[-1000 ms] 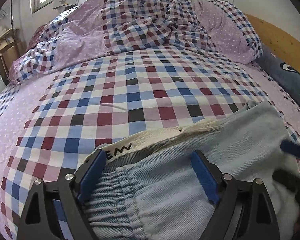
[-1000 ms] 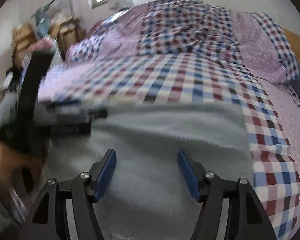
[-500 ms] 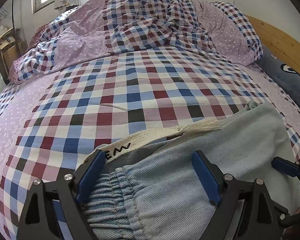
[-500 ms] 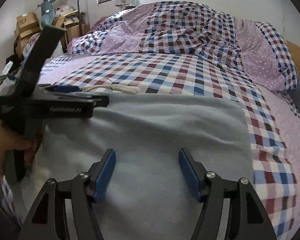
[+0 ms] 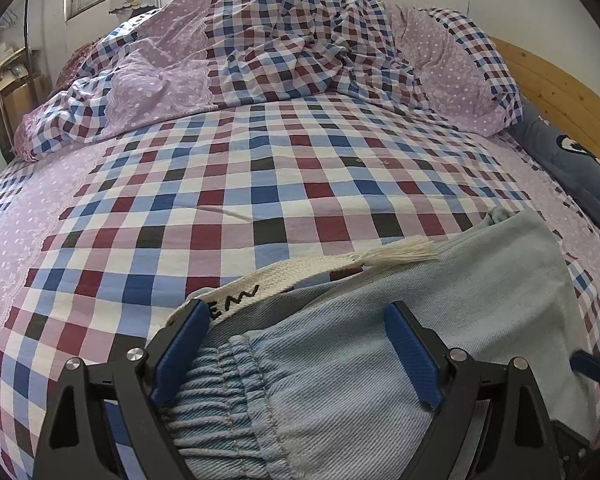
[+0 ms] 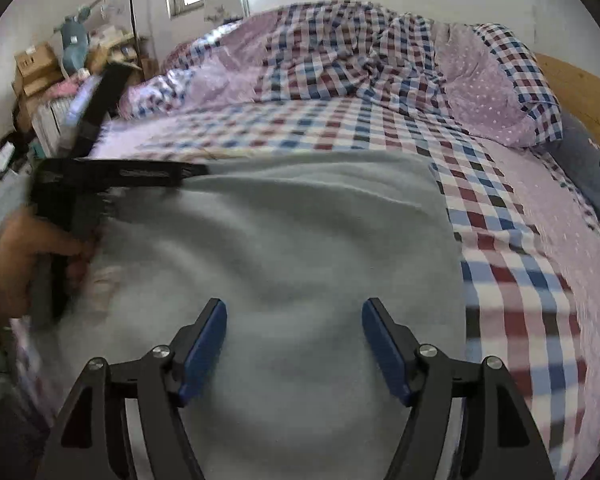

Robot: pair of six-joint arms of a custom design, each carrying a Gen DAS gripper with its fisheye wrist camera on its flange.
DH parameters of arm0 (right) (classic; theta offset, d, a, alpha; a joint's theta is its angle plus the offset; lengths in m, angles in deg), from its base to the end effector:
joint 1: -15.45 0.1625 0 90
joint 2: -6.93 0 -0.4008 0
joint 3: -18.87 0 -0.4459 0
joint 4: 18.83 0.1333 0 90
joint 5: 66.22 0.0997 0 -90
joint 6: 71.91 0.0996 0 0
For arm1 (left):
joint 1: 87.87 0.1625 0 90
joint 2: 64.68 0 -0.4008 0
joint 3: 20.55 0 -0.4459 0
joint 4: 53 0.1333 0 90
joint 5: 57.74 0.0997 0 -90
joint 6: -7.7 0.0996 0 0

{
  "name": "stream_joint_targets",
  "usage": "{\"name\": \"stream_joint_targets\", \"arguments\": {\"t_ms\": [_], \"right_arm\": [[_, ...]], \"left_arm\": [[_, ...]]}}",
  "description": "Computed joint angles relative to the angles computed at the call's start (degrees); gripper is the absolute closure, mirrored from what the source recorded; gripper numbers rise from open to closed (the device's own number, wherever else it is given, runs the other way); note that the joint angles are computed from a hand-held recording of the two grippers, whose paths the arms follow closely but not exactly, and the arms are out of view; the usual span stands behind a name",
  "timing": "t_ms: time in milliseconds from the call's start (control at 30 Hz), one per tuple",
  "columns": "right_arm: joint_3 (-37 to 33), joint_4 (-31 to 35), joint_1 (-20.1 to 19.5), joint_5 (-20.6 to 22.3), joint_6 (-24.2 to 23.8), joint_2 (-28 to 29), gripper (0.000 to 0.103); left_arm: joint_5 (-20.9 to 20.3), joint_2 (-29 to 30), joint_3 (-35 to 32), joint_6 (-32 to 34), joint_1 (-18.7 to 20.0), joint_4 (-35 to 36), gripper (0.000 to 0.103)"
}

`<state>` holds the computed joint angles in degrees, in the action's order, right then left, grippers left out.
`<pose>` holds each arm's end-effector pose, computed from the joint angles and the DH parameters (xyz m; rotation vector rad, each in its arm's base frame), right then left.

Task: Fold clothes
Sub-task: 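Lower the trousers onto the blanket with the left gripper while the right gripper presses the blanket, then open the left gripper and release the trousers waistband on the blanket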

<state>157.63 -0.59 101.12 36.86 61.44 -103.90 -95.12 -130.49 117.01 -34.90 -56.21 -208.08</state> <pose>0.0918 -0.2544 0.1892 0.7959 -2.3760 0.7855 -0.2255 -0.3886 0.0330 0.3888 2.3185 -0.8090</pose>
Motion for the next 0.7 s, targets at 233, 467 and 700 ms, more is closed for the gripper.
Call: {"name": "stream_joint_targets", "arguments": {"t_ms": [233, 467, 700], "right_arm": [[6.51, -4.35, -1.16, 0.86, -4.55, -3.11, 0.028], [7.5, -4.57, -1.02, 1.29, -1.66, -4.86, 0.027], [6.08, -3.98, 2.32, 5.4, 4.2, -3.06, 0.027]], "left_arm": [[0.96, -0.1, 0.24, -1.03, -1.02, 0.84, 0.011], [4.4, -5.68, 6.0, -4.28, -7.02, -3.27, 0.011], [1.14, -14.99, 11.34, -17.37, -18.76, 14.46, 0.011]]}}
